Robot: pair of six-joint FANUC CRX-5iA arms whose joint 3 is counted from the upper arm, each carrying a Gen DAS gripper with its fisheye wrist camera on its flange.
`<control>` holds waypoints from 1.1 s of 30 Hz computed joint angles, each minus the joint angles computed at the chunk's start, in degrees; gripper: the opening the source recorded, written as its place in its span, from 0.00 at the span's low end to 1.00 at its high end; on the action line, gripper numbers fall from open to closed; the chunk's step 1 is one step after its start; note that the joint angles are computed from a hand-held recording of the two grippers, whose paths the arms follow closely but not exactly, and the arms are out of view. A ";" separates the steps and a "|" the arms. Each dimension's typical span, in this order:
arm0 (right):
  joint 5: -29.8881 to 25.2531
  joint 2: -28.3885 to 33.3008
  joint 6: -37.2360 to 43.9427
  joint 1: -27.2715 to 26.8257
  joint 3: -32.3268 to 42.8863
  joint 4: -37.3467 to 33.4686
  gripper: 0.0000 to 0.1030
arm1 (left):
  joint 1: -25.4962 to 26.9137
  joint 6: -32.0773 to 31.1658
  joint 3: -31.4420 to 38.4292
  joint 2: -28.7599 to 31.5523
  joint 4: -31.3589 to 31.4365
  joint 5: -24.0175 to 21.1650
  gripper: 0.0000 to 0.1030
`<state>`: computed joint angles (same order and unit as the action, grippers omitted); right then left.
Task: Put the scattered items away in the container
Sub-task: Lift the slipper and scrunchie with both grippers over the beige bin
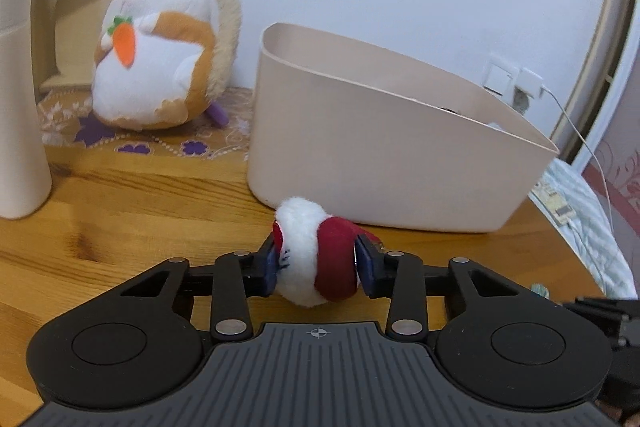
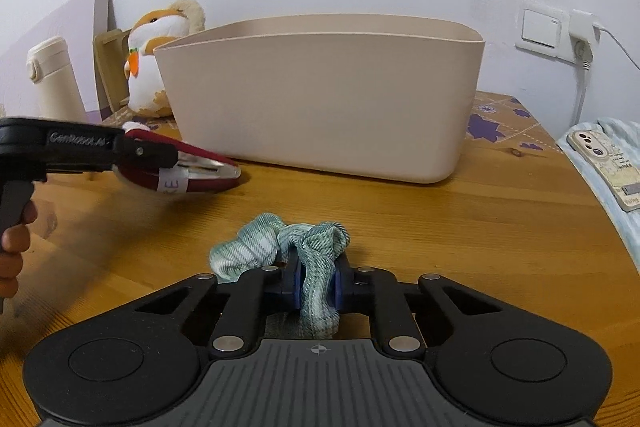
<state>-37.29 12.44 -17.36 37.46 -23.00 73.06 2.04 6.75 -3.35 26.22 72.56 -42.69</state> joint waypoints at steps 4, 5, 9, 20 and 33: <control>-0.37 -0.88 -1.88 0.29 -1.11 1.08 0.12 | 0.55 -1.52 -1.50 -0.93 1.31 -1.71 0.35; -0.50 -1.07 -2.15 0.39 -1.31 1.20 0.12 | 0.70 -1.71 -1.86 -1.18 1.53 -2.20 0.35; -1.75 -1.87 -2.88 1.12 -1.97 1.54 0.12 | 1.12 -3.67 -3.66 -2.72 2.45 -3.07 0.35; -6.81 -6.97 -3.65 3.80 -5.79 2.84 0.12 | 3.20 -11.29 -8.83 -7.92 4.47 -6.47 0.35; -10.81 -10.44 -2.48 4.03 -6.18 6.26 0.12 | 2.10 -15.26 -10.74 -11.13 9.98 -6.98 0.35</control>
